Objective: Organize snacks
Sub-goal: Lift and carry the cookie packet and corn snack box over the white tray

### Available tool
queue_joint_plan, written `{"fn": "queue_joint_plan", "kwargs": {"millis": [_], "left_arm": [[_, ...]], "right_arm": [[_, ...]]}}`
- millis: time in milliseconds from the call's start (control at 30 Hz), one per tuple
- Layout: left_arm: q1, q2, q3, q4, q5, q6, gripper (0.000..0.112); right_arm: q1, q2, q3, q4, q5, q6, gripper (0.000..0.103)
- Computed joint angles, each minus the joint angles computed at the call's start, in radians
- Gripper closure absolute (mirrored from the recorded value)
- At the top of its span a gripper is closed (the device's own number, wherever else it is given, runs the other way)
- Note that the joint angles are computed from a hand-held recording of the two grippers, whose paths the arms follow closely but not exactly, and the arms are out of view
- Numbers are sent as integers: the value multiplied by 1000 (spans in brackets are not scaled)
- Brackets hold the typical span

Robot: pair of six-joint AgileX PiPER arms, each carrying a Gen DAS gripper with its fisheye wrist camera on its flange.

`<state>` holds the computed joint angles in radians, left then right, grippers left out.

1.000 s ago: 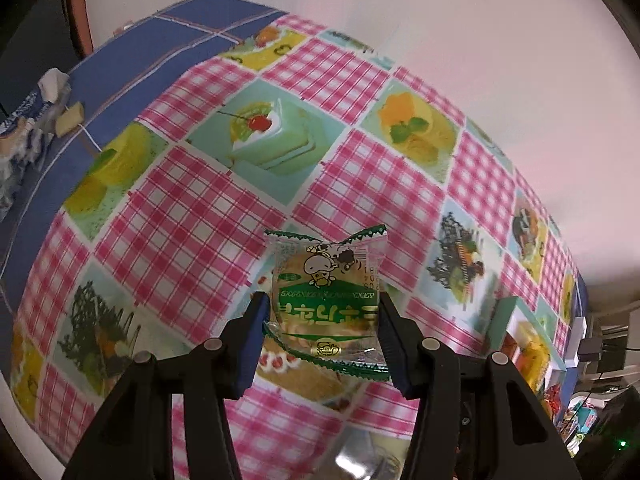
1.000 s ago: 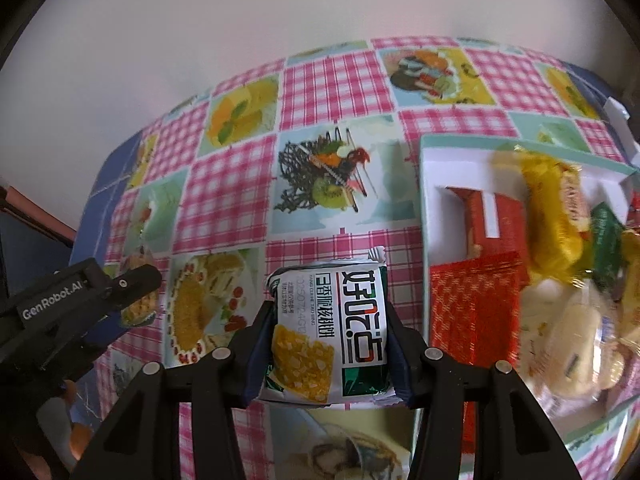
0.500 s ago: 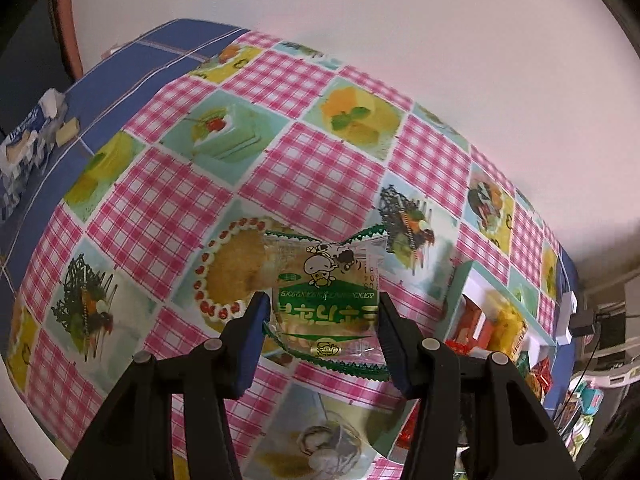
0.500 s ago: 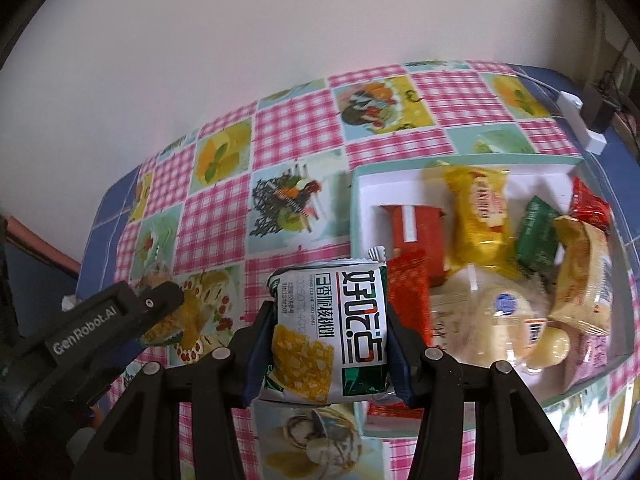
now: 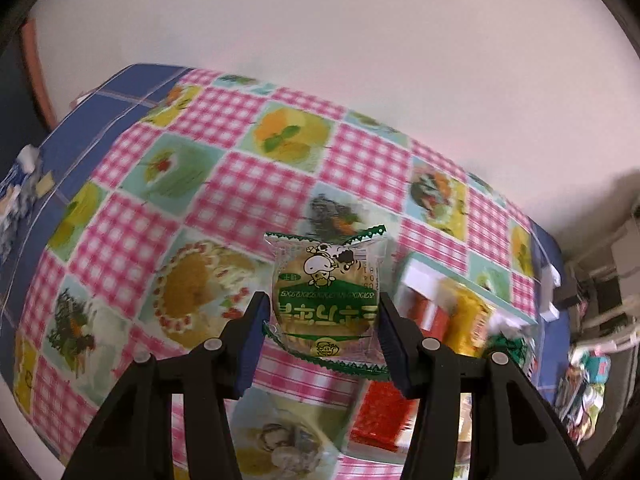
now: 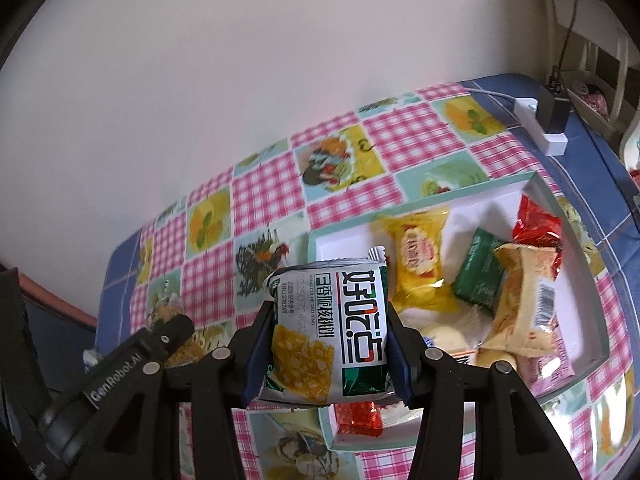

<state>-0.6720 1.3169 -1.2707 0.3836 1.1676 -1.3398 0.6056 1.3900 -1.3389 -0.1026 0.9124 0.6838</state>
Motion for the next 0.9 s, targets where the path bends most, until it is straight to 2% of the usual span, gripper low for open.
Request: {"fn": "queue_joint_plan", "kwargs": {"millis": [233,567,700,900], "left_arm": [[-62,110,-94,-18,-29,61,58],[-108,255,-204,-56,-54,142,58],[-109,283,-220,-52,-61,147,58],[-93,318,-220,-46,-106,154,57]], "right_arm": [[-161,-54,60,80,-19,-76,50],[-415,-61,77,181,3,-204,50],[-451,-50,86,217,-3,-247,50],[-433,-16,102,263,-47,-306,50]]}}
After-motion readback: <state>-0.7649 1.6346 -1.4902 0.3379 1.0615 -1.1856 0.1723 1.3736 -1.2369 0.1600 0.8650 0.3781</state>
